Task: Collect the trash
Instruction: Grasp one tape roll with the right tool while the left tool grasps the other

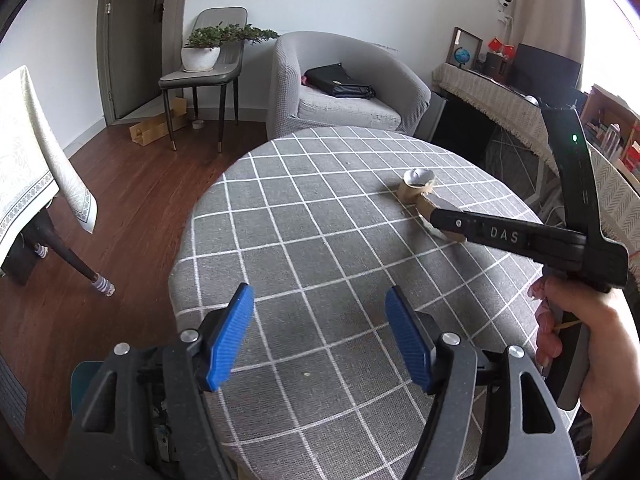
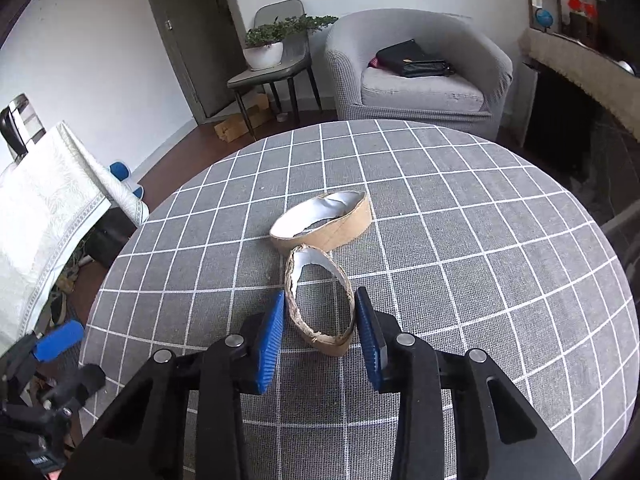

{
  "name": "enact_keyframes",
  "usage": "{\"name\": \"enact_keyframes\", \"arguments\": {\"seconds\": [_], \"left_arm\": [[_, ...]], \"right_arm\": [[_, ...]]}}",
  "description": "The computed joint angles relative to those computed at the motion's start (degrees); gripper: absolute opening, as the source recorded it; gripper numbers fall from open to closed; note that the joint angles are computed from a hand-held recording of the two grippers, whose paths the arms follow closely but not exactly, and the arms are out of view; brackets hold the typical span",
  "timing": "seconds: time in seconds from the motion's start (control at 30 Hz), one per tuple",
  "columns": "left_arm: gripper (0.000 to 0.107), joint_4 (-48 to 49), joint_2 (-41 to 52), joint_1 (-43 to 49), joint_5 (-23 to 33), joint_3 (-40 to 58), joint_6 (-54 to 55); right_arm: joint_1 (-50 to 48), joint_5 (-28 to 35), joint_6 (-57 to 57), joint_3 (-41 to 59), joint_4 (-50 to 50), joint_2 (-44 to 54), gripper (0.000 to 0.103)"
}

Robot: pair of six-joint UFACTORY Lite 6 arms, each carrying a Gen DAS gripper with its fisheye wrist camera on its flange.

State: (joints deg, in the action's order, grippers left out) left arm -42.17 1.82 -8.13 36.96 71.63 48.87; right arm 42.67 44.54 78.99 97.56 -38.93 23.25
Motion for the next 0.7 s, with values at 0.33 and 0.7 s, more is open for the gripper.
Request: {"name": "enact_keyframes", "arguments": {"seconds": [0.33, 0.7], "left_arm": [[0.071, 1.5, 1.0, -2.5, -1.4, 1.0, 6.6], [0.071, 13.1, 19.3, -11.8, 5.9, 27.0, 5.2]], "right_arm": [[-1.2, -5.3, 6.0, -12.2, -2.6, -12.5, 0.036], [-4.8, -8.4, 4.6, -25.5, -0.3, -24.7, 0.036]]}}
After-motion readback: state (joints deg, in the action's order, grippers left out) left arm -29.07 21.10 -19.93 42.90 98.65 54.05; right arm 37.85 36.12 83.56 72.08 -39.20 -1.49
